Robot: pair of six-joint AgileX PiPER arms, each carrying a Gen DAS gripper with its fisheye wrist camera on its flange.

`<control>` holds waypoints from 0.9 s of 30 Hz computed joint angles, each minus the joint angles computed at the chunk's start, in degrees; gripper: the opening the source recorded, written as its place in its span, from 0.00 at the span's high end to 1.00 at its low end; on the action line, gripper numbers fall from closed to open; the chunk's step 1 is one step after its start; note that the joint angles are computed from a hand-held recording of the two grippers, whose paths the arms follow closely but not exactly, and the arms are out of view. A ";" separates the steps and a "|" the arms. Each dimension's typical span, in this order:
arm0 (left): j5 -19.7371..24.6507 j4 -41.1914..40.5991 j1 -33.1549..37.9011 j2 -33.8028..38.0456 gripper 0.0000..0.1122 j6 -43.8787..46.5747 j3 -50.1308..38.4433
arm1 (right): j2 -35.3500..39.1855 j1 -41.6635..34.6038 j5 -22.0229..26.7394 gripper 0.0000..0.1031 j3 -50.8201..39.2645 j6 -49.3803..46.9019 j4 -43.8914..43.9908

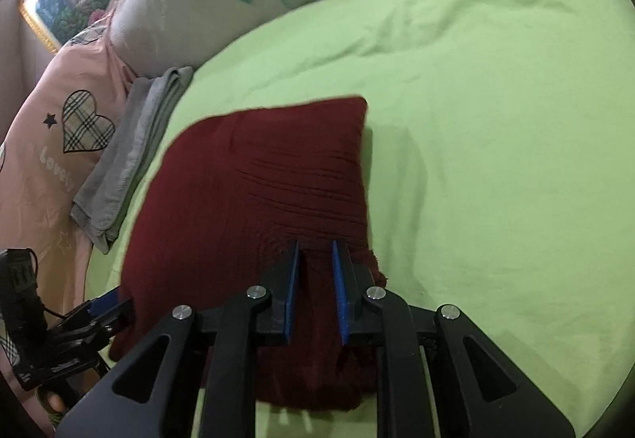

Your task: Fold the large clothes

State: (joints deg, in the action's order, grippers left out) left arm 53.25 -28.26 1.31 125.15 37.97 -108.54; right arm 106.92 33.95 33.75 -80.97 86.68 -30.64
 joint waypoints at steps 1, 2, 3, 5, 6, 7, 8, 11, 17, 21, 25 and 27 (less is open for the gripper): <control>-0.39 -0.62 0.38 -0.79 0.32 0.53 1.00 | -0.69 0.54 0.82 0.83 -0.27 0.01 -0.43; -0.87 -1.36 0.78 -1.65 0.32 1.42 2.30 | -1.39 1.21 1.38 0.82 -0.33 0.38 -1.05; -1.31 -1.70 1.01 -2.40 0.32 1.99 3.54 | -2.09 1.74 1.73 0.79 -0.34 0.25 -1.31; -1.75 -1.82 1.52 -3.47 0.32 2.66 5.58 | -3.12 2.92 2.04 0.69 0.23 0.76 -2.00; -2.20 -2.03 1.66 -3.99 0.32 3.01 6.71 | -3.55 3.64 1.96 0.64 0.70 1.05 -2.24; -2.56 -2.24 1.94 -4.31 0.32 3.30 7.57 | -3.25 4.07 1.91 0.64 0.41 0.76 -2.01; -2.72 -2.56 2.23 -4.51 0.32 3.54 8.17 | -2.70 4.48 2.07 0.64 -0.33 0.05 -1.43; -2.35 -2.99 2.88 -4.65 0.32 3.51 8.51 | -2.15 5.88 2.43 0.64 -0.68 -0.65 -0.24; -3.99 -3.60 3.38 -7.48 0.32 5.40 12.54 | -3.10 9.69 7.18 0.49 -1.33 -0.26 -1.78; -4.27 -6.04 5.44 -10.26 0.27 8.85 17.29 | -4.25 13.02 12.10 0.38 -1.00 0.57 -3.72; -8.50 -1.34 5.76 -13.36 0.25 8.67 23.98 | -5.23 15.89 14.55 0.30 0.97 1.81 -3.45; -12.35 2.05 5.29 -15.10 0.25 7.92 27.96 | -5.37 17.06 15.49 0.30 1.64 1.72 -2.20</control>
